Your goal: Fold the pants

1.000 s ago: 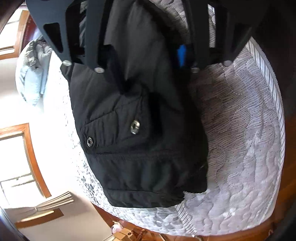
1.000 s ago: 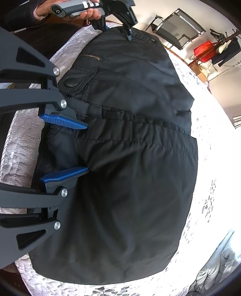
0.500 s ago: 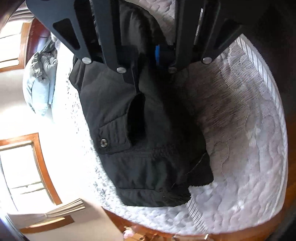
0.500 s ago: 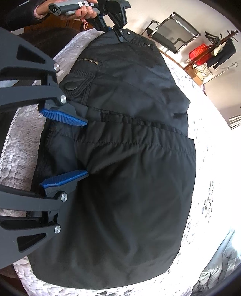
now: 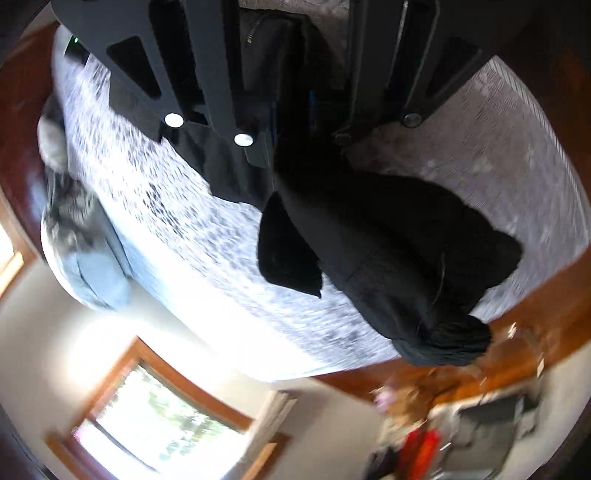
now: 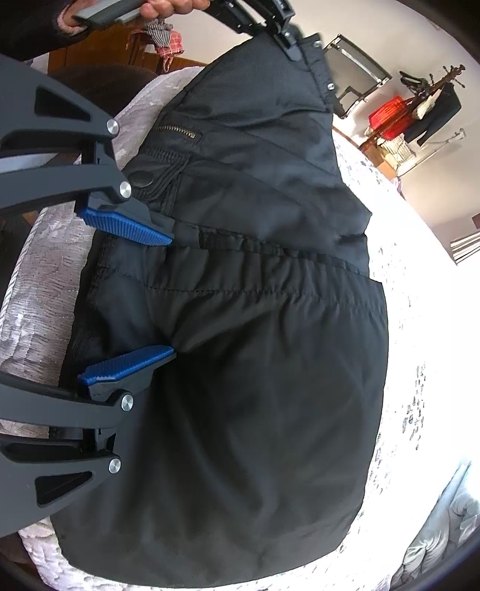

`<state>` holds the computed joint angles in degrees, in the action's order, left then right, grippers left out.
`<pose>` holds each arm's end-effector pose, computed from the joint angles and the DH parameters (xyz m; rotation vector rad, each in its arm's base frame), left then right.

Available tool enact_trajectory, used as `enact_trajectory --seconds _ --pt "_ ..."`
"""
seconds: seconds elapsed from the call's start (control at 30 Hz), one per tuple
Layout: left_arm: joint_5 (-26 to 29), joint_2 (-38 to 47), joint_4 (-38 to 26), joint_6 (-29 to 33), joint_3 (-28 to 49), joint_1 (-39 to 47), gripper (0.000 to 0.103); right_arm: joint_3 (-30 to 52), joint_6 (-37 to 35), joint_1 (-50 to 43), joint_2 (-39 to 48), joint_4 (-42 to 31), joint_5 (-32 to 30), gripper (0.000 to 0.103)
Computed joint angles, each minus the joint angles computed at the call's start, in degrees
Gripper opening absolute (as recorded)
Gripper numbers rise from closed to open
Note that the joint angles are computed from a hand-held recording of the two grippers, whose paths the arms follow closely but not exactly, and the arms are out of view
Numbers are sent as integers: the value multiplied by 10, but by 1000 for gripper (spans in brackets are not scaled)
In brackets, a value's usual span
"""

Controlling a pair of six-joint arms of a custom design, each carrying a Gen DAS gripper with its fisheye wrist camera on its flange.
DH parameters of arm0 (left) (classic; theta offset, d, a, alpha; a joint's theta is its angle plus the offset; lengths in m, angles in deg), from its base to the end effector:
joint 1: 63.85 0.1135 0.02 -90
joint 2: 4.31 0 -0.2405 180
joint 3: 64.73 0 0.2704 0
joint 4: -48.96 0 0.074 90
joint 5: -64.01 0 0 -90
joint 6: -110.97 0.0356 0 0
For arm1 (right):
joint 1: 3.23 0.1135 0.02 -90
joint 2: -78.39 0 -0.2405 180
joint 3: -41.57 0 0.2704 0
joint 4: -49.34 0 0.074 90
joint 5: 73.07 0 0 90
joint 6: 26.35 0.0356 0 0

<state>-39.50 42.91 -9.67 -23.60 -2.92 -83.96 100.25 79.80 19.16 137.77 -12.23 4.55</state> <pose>0.1873 -0.0597 0.2826 -0.6076 2.2509 -0.2952 0.1991 0.0903 0.2209 -0.2201 2.7042 0.4986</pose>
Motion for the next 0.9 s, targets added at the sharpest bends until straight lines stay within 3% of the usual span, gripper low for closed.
enact_trajectory --seconds 0.13,0.47,0.9 --pt "-62 59 4 27 45 -103 11 -4 -6 -22 -7 2 -24 59" --pt "-122 164 8 86 79 -236 17 5 -25 -150 -88 -48 -91 59" --pt "-72 303 9 128 107 -312 41 -23 -74 -275 -106 -65 -143 60"
